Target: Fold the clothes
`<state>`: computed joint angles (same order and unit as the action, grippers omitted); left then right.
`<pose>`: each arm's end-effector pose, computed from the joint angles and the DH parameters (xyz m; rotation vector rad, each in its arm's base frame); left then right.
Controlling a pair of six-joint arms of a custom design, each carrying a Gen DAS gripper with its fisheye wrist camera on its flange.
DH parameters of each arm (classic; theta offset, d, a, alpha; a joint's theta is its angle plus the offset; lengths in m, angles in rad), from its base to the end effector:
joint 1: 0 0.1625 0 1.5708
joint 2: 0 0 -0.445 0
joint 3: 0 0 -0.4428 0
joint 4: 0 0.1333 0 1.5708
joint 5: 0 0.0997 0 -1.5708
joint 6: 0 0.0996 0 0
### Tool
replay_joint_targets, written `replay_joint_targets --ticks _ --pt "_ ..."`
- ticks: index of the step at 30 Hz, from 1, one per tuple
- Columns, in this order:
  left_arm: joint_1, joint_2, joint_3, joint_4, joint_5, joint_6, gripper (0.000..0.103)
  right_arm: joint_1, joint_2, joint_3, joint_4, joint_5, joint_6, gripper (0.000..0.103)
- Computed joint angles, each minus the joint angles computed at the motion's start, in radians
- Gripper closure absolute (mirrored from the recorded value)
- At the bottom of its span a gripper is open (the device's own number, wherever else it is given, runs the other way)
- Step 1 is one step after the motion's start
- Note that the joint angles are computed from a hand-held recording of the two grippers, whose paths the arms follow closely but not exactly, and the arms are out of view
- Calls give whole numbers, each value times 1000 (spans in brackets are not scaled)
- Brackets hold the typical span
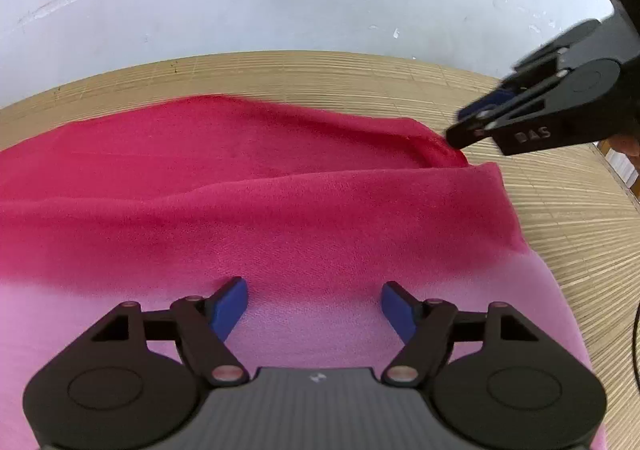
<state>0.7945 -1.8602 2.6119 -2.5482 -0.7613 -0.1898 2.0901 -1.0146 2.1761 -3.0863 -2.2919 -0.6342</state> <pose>-0.0700 -0.3644 0.2420 0.5886 2.3568 -0.7263 0.3220 -0.4271 0.0986 1.1627 -2.0815 0.3733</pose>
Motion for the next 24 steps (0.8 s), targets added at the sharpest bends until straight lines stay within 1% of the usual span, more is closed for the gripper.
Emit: replay_joint_targets --ticks 1,4,6,8,11,12,14,15,16,17,19,21,23,24 --pt "-1 -4 -2 8 -2 -6 28 3 5 -3 7 24 -14 82" --pt "4 -36 -14 40 -17 -50 32 11 34 -31 123 17 -12 82" --pt "24 -57 -29 31 -39 -64 33 14 6 -21 222 50 5 82" --pt "34 -83 -34 1 -36 -50 33 16 -25 -11 320 88 18 83" --pt "52 -87 -38 -53 -41 -19 32 37 -63 23 366 84 -24 82" --pt "60 -77 -41 -67 -47 -12 32 43 -68 35 368 75 -47 83" --pt "81 -45 -46 -78 -68 -7 33 48 -68 51 333 64 -93 83" --pt "89 -27 -46 -81 -79 -7 33 50 -67 51 333 60 -87 83" --pt "93 -12 -46 -71 -79 -8 33 52 -64 43 343 54 -57 82" --pt "81 -12 -32 -84 -59 13 32 50 -60 36 346 51 -29 82" --pt "64 -10 -20 -79 -30 48 31 55 -27 11 315 38 15 82" --pt "53 -11 -13 -70 -12 61 30 52 -18 1 271 52 50 82" --pt "52 -18 -8 -69 -12 67 29 43 -26 -2 234 83 96 82" --pt "53 -20 -5 -72 -14 68 29 45 -20 -6 202 80 112 82"
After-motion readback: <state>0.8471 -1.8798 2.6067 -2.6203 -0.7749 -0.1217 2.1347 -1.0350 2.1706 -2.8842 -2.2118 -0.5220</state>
